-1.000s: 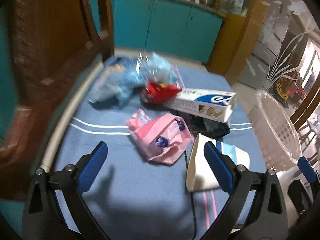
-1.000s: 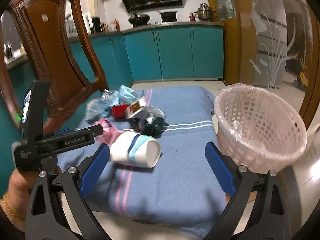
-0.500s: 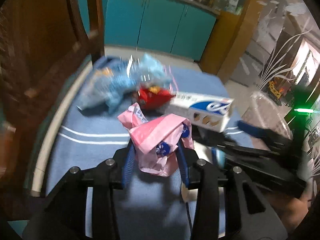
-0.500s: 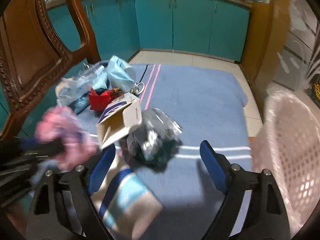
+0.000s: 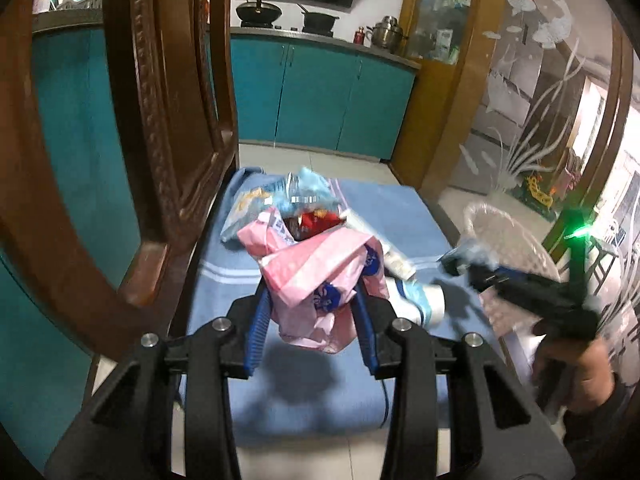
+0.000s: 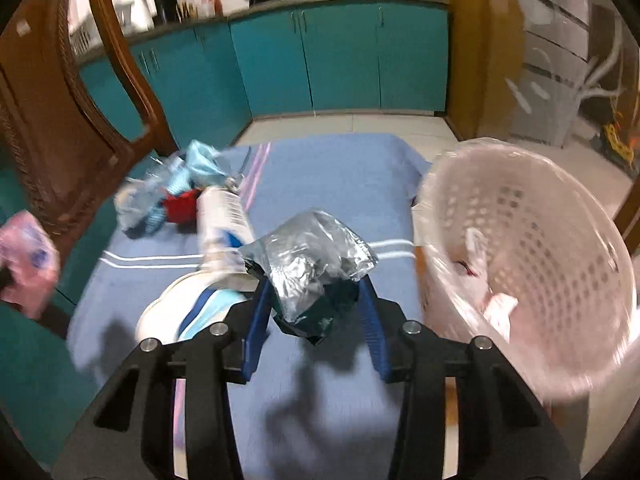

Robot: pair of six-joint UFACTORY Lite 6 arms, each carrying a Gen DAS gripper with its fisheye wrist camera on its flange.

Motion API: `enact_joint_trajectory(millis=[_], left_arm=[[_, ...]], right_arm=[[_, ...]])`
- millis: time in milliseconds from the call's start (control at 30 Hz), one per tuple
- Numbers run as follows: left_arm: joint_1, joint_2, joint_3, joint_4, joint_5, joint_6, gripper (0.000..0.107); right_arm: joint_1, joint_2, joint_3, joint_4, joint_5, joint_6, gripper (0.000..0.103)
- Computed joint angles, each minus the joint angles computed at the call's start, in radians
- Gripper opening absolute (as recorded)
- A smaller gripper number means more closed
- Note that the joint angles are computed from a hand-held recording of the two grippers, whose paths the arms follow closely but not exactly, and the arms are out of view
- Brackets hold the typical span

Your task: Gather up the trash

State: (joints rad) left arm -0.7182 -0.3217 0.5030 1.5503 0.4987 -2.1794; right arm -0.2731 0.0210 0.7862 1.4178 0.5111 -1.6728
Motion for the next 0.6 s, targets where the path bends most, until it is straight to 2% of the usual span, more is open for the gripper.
enact_joint_trajectory(millis=[100, 233, 400, 533, 600], left_arm=[[-0.089, -0.054, -0.062, -0.052, 0.054, -0.003, 0.039], [-0.272, -0.046, -0.1, -0.099, 0.182, -0.067, 0.039], [-0.348, 0.052, -0.091, -0.074, 0.213, -0.142, 0.039], [-0.303, 0.109, -0.074, -0.02, 0.178, -0.177, 0.039], [-0.284, 0.085, -0.102, -0.002, 0.163, -0.202, 0.039]], right_arm=[[-0.125, -0.221, -0.165, -0.042, 0.146, -0.013, 0.042], [-0.245, -0.461, -0.35, -0.097, 0.275, -0.033, 0.042], [-0.247, -0.597, -0.458, -0.122, 0.274, -0.033, 0.042], [-0.226, -0.634, -0.473, -0.115, 0.255, -0.033, 0.042], [-0.226, -0.617, -0.468, -0.105, 0.252, -0.044, 0.042]])
